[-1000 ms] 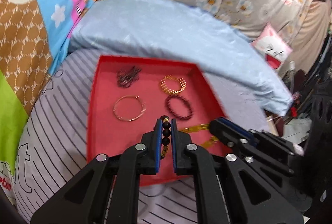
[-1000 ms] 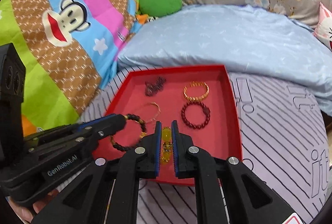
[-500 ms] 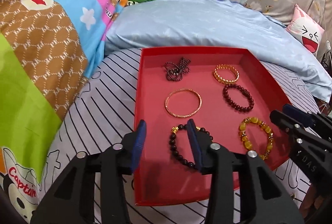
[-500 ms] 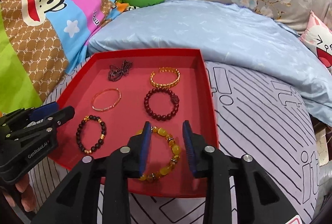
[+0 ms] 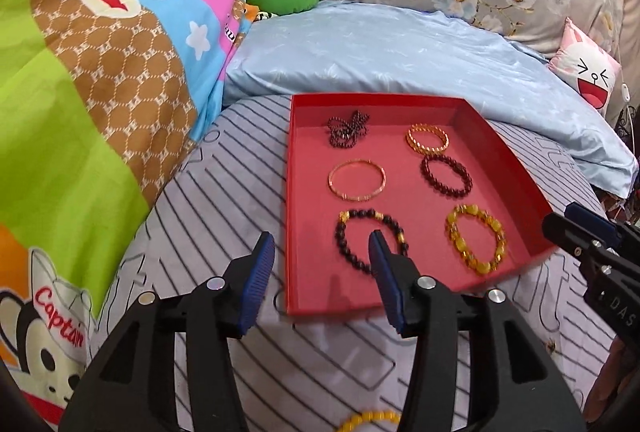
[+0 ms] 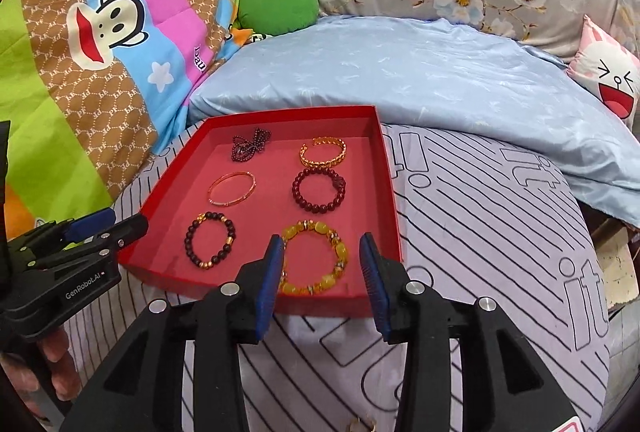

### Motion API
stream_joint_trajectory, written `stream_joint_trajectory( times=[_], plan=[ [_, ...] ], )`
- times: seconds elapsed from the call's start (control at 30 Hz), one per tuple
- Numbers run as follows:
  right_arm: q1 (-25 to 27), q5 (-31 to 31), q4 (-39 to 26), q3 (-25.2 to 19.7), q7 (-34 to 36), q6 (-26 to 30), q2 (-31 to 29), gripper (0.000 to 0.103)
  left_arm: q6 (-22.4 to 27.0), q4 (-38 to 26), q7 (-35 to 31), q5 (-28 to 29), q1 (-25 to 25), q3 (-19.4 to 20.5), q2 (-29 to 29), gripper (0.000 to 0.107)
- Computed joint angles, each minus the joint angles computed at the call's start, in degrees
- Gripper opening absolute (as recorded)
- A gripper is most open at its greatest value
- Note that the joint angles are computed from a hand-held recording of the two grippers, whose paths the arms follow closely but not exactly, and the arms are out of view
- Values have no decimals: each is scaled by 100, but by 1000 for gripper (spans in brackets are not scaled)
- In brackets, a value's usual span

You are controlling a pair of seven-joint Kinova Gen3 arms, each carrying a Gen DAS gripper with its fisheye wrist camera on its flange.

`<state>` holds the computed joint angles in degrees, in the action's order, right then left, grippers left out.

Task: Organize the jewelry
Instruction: 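Withdraw both tools toward the yellow bead bracelet and gold rings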

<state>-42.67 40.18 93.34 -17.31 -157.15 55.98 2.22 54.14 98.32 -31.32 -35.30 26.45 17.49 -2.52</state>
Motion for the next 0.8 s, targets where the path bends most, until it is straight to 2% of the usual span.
stream_joint_trajectory(
  times=[0.13,0.23,0.8],
  plan=[
    [-32,-44,201,-112,-232,61,-190,39,13,197,123,116,20,80,-195,48],
    [-33,-88,321,-232,-358,122,-308,39,51,352,246,164,11,211,-341,53],
    [-61,-414,1022,-930,-1138,436,-831,39,45,1188,508,946,-314,821,-1089,54]
  ],
)
